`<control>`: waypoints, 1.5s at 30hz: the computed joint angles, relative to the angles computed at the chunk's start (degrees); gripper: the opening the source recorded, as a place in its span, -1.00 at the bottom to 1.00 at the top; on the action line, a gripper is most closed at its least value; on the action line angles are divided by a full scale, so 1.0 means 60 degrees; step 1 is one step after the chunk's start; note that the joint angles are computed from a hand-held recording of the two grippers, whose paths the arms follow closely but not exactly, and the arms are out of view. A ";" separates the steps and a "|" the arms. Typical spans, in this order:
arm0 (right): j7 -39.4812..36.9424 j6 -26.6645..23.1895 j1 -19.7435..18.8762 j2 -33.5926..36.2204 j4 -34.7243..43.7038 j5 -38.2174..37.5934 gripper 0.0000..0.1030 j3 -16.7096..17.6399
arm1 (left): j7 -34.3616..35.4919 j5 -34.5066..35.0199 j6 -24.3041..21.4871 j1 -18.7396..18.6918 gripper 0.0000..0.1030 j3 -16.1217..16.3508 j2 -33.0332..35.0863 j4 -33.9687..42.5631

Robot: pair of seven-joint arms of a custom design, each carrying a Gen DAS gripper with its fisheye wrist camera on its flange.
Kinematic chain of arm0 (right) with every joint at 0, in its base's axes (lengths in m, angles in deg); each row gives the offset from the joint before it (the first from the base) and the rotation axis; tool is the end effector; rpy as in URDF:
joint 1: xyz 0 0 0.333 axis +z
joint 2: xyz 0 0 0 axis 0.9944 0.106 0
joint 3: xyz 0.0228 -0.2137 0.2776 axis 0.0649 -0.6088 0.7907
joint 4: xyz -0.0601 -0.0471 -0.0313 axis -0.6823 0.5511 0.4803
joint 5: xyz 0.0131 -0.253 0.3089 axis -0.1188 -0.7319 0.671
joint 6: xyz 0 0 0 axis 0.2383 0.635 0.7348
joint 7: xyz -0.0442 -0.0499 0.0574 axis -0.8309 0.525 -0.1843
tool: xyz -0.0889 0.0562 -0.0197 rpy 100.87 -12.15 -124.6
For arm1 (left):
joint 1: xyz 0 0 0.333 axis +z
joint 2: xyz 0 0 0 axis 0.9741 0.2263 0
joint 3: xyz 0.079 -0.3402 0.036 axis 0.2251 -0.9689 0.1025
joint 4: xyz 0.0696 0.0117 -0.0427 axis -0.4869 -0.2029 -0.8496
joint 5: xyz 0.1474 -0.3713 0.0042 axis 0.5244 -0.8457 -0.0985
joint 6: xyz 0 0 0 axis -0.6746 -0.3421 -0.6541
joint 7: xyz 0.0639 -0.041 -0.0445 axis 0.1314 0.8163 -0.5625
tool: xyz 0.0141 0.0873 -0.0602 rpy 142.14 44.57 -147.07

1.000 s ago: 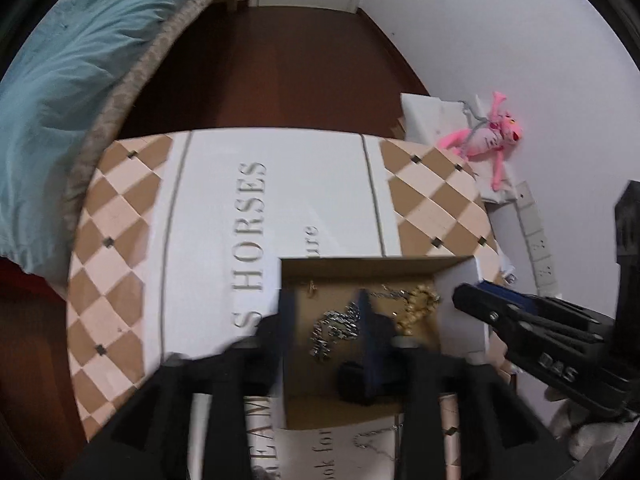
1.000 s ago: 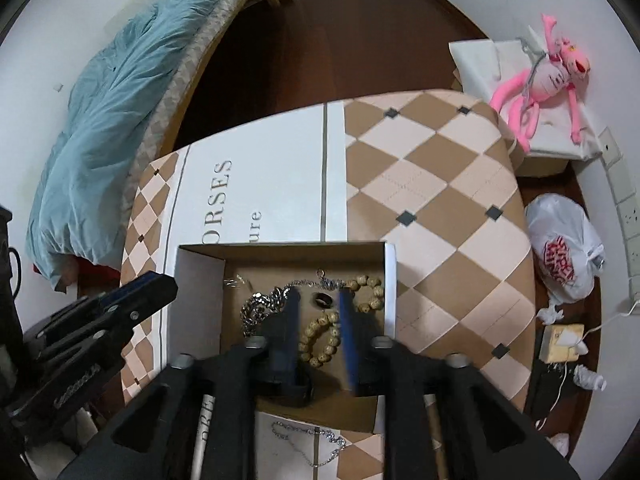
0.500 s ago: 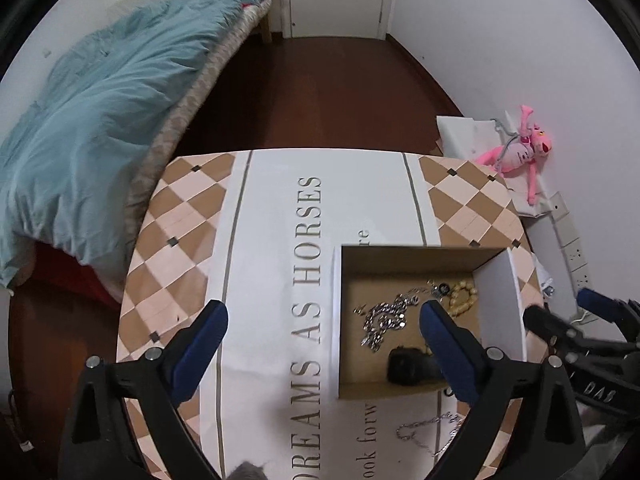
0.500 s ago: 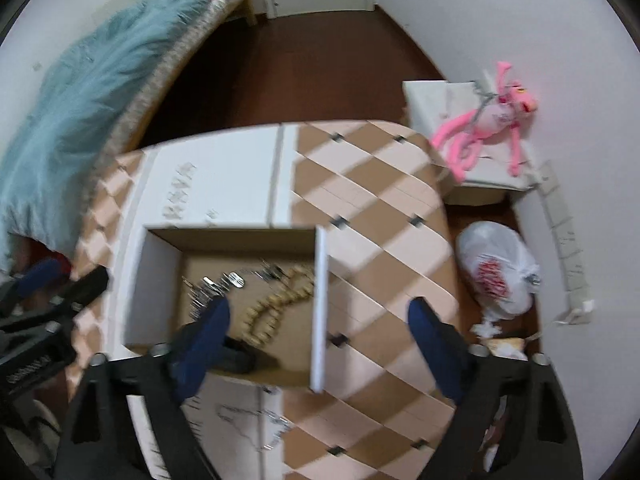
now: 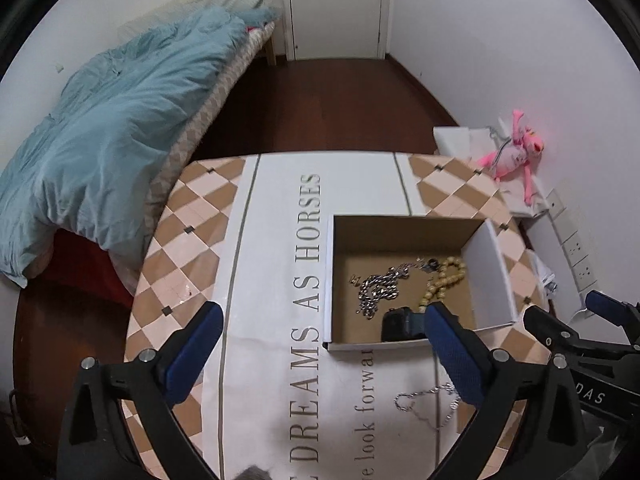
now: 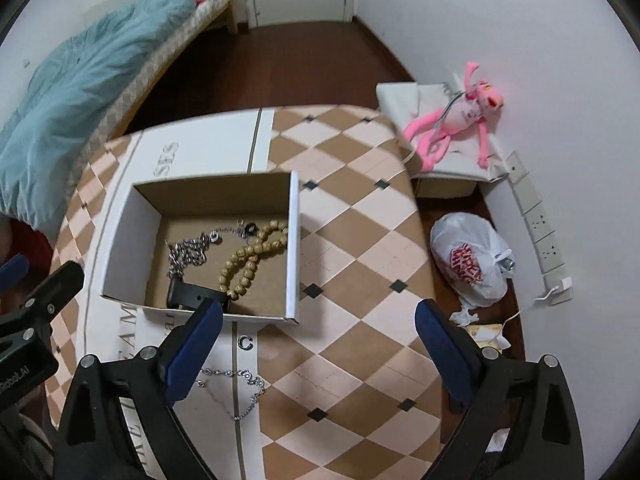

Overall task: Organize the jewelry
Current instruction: 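Lift both open tools up away from the box, then move both tools toward the silver heart necklace on the cloth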

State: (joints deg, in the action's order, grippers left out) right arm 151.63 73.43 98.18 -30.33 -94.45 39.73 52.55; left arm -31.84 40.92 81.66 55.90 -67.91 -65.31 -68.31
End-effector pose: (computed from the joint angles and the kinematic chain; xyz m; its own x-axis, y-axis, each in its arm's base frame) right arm 0.6151 0.1650 0.5071 -0.1167 -0.9926 0.0346 -0.8901 0.0891 -0.4470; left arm 0.6275 -0.3432 0.5390 -0.0821 -0.9966 0.0041 -0.8376 0.0667 -0.5422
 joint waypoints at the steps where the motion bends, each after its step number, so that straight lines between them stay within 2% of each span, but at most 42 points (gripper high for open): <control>1: 0.0173 0.0074 0.0030 -0.0159 -0.0135 -0.0153 0.91 -0.0022 | -0.0036 0.0054 0.0111 -0.0015 0.99 0.0001 -0.0131 -0.0140; 11: 0.1312 0.0545 -0.0132 -0.1923 -0.1368 -0.1424 0.91 0.0349 | -0.1418 0.1435 0.0456 -0.0138 0.99 -0.0130 -0.1474 -0.1228; 19: 0.1644 0.0686 -0.0393 -0.2972 -0.1833 -0.1712 0.91 0.0795 | -0.1590 0.1346 0.0752 0.0156 0.99 -0.0468 -0.2151 -0.1717; 22: 0.1598 0.0733 -0.0431 -0.3079 -0.1920 -0.1517 0.91 0.0866 | -0.1812 0.1497 0.0504 0.0193 0.99 -0.0522 -0.2250 -0.1771; 27: 0.1249 0.0819 -0.0390 -0.2733 -0.2196 -0.0758 0.91 0.0762 | -0.2065 0.1706 0.0007 0.0218 0.99 -0.0562 -0.2124 -0.1989; 34: -0.0524 0.2046 -0.0184 -0.1471 -0.2964 0.1961 0.90 0.0325 | -0.2193 0.1725 -0.0621 0.0136 0.99 -0.0506 -0.1495 -0.2418; 36: -0.0847 0.2494 -0.0164 -0.1034 -0.2961 0.2372 0.73 0.0325 | -0.2367 0.1842 -0.0811 0.0042 0.99 -0.0444 -0.1314 -0.2474; 37: -0.0946 0.2637 -0.0144 -0.0776 -0.2876 0.2430 0.55 0.0334 | -0.2475 0.1925 -0.0917 -0.0006 0.99 -0.0410 -0.1230 -0.2491; 38: -0.1002 0.2789 -0.0112 -0.0525 -0.2777 0.2410 0.46 0.0339 | -0.2597 0.2008 -0.1045 -0.0052 0.99 -0.0371 -0.1115 -0.2481; 42: -0.0888 0.3035 0.0144 0.0318 -0.2221 0.1814 0.37 0.0249 | -0.3017 0.2495 -0.1635 -0.0242 0.99 -0.0201 -0.0737 -0.2306; 45: -0.0719 0.2941 0.0425 0.0817 -0.1789 0.1295 0.32 0.0118 | -0.3033 0.2409 -0.1760 -0.0193 0.99 -0.0149 -0.0607 -0.2273</control>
State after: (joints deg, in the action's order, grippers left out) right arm 147.32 91.08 100.73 -25.43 -105.19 47.50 53.25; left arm -50.04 55.37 71.10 54.74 -68.80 -68.95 -81.95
